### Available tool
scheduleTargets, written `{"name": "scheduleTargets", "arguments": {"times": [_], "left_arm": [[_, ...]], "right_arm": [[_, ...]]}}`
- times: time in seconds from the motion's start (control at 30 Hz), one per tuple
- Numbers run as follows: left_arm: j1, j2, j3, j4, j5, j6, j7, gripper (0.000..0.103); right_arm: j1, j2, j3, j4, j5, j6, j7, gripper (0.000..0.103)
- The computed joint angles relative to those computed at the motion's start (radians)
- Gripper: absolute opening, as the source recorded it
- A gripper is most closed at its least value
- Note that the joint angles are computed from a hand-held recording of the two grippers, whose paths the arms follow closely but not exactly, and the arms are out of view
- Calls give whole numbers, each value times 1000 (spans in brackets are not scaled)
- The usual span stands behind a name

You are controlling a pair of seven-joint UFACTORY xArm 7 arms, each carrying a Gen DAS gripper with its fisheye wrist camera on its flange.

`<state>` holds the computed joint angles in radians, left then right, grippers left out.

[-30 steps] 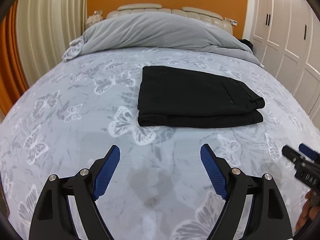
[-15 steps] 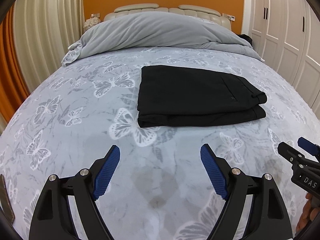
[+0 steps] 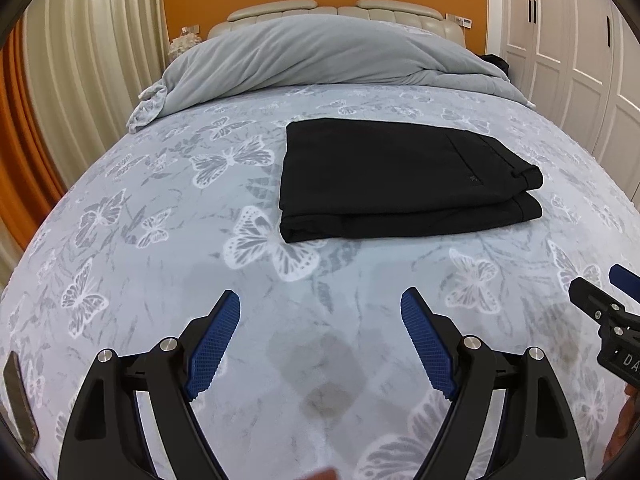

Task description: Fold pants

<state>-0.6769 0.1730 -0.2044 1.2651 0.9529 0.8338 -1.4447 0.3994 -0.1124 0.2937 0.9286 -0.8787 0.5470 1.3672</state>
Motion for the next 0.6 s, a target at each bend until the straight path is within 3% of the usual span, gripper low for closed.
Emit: {"name": "scheduleTargets", "arguments": {"times": [0.6], "left_arm": [[-3, 4, 0, 2, -18, -18, 24, 80]], "right_arm": [[20, 22, -5, 19, 0, 8, -5, 82]]}}
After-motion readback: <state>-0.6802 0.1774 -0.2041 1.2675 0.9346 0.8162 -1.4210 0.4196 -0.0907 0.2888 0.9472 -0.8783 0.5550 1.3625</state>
